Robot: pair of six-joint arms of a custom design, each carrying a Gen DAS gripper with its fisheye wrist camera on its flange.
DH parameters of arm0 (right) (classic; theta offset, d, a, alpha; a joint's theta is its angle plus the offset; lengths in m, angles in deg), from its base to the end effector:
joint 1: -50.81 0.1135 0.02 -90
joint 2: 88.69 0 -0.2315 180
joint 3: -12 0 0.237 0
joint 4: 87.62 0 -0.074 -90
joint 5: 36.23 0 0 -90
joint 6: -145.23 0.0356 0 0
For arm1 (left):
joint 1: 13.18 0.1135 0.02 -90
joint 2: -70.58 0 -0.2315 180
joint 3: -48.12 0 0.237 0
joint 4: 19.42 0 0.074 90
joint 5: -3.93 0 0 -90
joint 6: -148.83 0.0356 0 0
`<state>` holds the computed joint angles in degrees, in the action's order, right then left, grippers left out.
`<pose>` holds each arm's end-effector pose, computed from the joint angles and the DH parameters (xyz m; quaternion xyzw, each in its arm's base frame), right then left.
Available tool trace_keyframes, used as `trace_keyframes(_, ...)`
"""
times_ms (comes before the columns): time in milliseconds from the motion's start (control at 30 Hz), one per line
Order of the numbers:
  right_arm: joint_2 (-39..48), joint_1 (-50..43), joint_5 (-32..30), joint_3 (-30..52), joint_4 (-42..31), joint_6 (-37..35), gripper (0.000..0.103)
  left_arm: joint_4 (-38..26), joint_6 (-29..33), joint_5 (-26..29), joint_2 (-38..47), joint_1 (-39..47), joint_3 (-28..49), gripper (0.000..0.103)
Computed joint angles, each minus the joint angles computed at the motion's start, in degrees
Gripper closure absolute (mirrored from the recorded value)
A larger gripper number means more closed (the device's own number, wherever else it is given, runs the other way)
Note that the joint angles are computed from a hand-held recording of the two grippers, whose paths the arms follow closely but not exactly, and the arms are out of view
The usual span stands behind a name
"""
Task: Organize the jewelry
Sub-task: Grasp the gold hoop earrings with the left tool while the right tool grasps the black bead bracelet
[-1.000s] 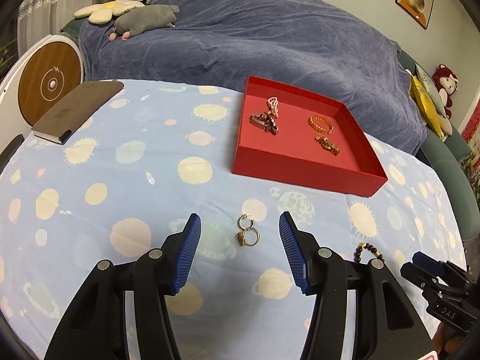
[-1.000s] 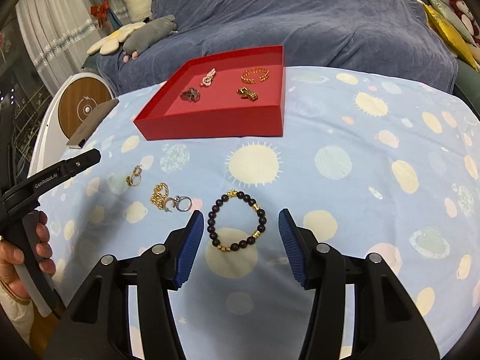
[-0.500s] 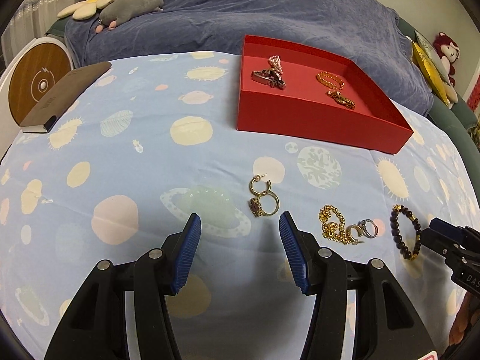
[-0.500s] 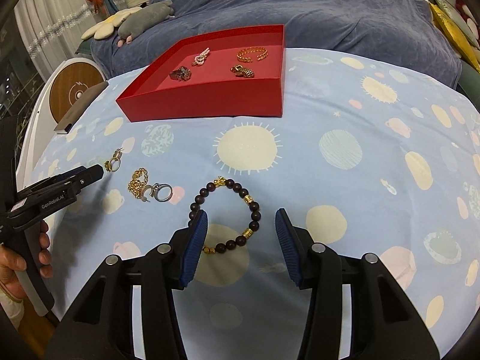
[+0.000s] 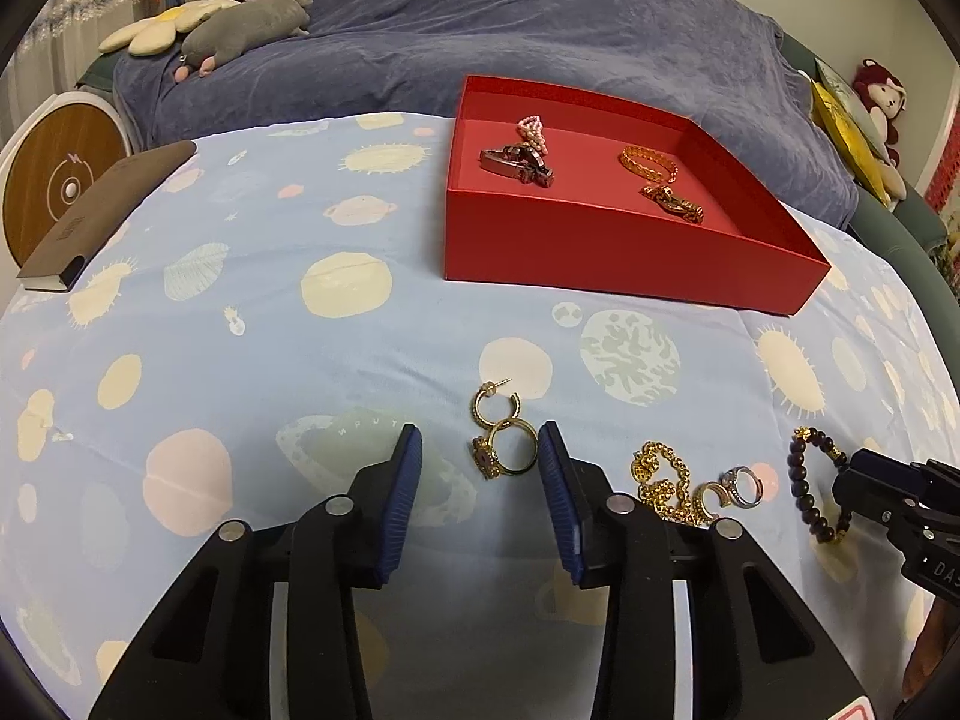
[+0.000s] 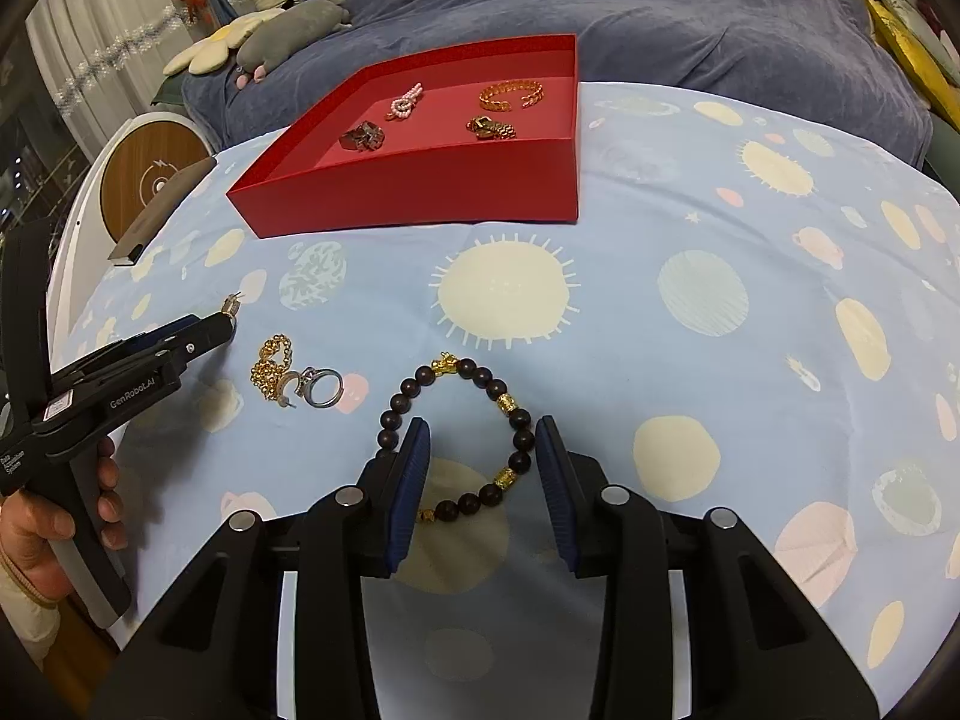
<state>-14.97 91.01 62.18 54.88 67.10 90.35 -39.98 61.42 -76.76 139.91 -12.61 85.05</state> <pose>0.1710 0.1377 0.1235 -0.0209 0.9540 0.1220 0.2729 0.2042 -0.0037 0.1160 0.0424 0.9445 -0.0682 0.3186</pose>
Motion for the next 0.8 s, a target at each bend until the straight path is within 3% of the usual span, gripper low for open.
trace_keyframes(200, 1.1, -0.7, -0.6, 0.3, 1.0, -0.3, 0.067, 0.5, 0.7, 0.4, 0.9, -0.3, 0.3, 0.094)
trace_keyframes(500, 0.9, -0.6, -0.5, 0.3, 0.9, -0.1, 0.067, -0.7, 0.4, 0.4, -0.8, -1.0, -0.2, 0.096)
trace_keyframes(800, 2.1, -1.7, -0.2, 0.4, 1.4, -0.8, 0.074, -5.8, -0.2, 3.0, -6.7, -0.3, 0.0, 0.096)
